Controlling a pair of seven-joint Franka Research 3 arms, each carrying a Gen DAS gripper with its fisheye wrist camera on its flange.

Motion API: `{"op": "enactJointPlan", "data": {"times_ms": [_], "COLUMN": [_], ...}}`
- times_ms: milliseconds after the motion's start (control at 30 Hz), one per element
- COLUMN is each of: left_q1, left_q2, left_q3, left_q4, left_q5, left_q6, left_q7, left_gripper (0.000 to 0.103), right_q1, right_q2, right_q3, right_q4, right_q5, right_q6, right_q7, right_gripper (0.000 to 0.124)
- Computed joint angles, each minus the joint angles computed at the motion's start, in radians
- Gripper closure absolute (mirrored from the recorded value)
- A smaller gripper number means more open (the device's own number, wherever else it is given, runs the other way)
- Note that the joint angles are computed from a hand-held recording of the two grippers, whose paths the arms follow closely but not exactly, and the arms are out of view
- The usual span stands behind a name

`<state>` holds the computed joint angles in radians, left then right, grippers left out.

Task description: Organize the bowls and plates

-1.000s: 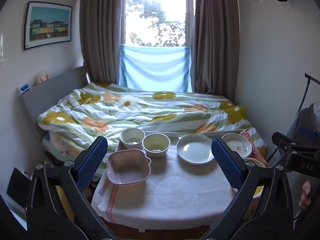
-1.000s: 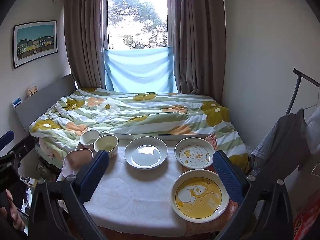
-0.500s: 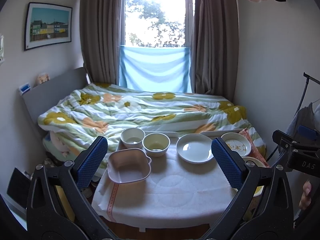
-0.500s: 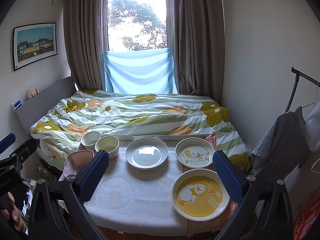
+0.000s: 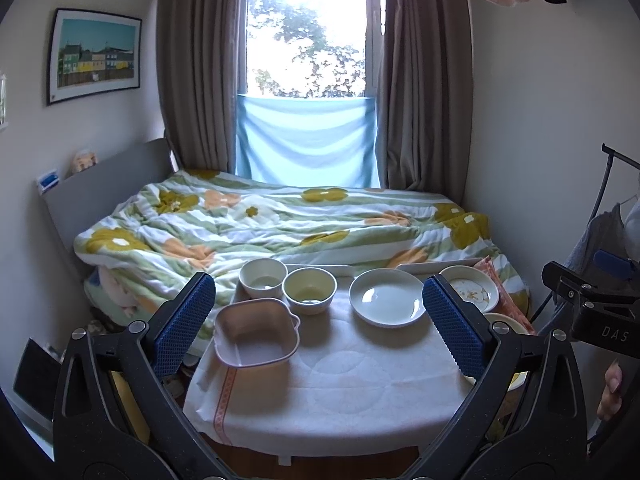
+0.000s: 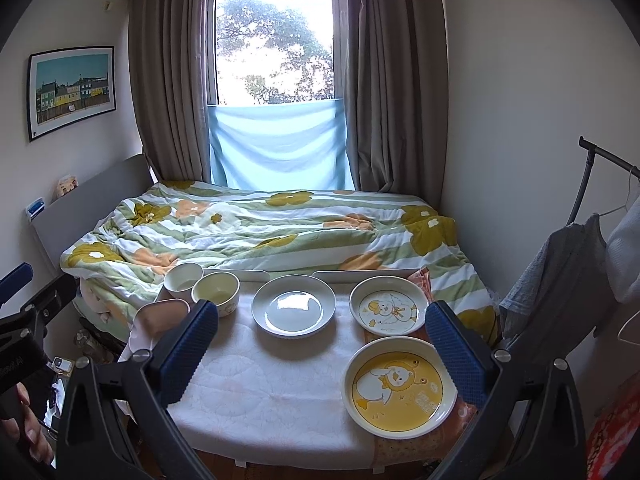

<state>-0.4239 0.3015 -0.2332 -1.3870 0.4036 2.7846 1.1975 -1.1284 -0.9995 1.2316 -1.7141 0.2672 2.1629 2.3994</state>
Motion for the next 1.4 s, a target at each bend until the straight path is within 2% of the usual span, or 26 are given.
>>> {"op": "enactJointPlan", "data": {"times_ms": [1400], "left_q1": [-0.001], "left_q2": [-0.010], "left_q3": [-0.008], "left_q4": [-0.017], "left_q5": [-0.015], "left_q6": [0.011], "left_q7": [0.013], "left_gripper": [0.000], "right_q1": [0.024], "right_q2": [0.016], "right_q3": [-0.006], "right_q4": [-0.011], "right_q5": [-0.032], "right_q6": [0.002], "right_q7": [0.018], "right_gripper": [0.021]}}
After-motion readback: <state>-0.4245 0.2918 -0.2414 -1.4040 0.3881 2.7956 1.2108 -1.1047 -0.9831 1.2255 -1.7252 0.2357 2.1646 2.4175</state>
